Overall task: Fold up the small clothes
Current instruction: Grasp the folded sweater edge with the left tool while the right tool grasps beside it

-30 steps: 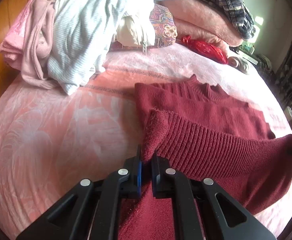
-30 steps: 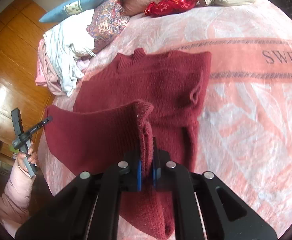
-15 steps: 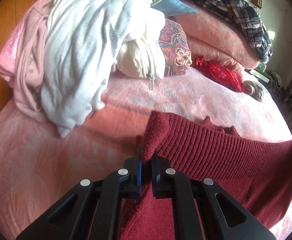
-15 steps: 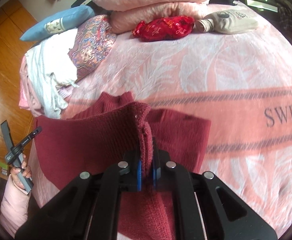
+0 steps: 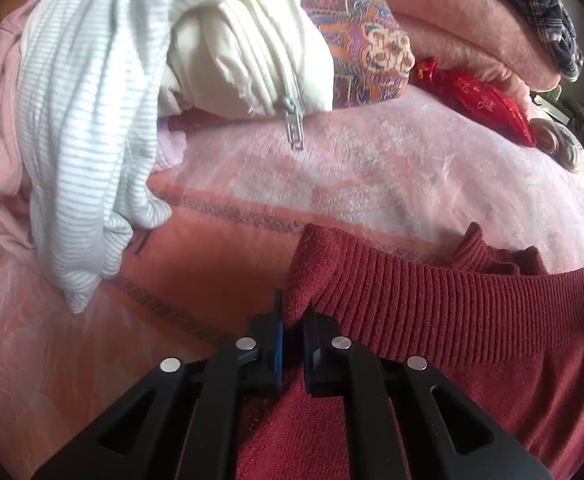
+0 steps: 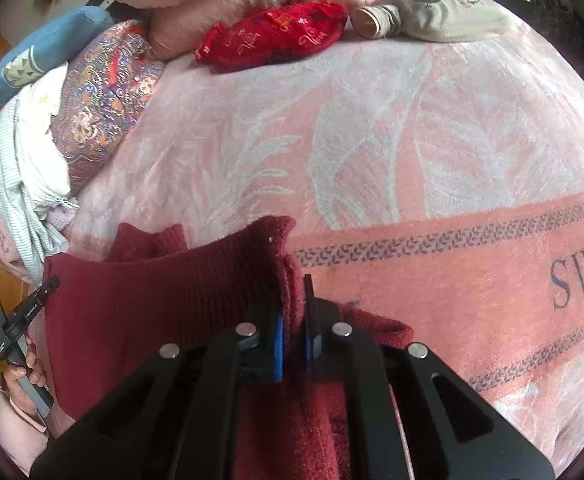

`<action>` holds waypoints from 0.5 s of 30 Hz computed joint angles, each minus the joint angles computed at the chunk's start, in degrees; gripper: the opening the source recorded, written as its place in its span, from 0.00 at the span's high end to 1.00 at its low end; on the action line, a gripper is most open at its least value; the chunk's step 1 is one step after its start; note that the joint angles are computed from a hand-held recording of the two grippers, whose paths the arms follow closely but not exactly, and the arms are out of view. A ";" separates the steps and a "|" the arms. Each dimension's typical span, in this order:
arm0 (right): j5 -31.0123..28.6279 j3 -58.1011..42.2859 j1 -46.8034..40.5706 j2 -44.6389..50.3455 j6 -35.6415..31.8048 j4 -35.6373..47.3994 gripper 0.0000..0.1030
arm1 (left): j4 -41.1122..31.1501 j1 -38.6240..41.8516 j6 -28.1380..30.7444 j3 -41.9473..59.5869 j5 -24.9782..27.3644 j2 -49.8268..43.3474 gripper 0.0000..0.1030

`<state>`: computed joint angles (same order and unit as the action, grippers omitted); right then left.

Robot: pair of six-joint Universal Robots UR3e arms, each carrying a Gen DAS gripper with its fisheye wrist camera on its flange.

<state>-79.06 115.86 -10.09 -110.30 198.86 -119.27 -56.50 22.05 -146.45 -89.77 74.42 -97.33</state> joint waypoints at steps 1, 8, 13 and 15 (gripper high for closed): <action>-0.25 1.27 -0.09 0.57 0.10 -1.26 0.94 | 0.72 -0.53 -0.11 -0.30 0.85 -1.02 0.93; -0.50 7.62 -0.59 1.65 0.67 -6.85 0.92 | 6.26 -1.67 1.08 -4.74 3.20 -2.51 0.92; -0.38 7.76 -1.21 0.68 1.00 -5.59 0.89 | 5.91 -2.99 0.56 -3.72 4.96 -3.32 0.90; -1.81 6.06 -0.04 -0.18 0.93 -3.50 0.79 | 4.18 -2.96 0.59 -2.76 5.50 -2.50 0.84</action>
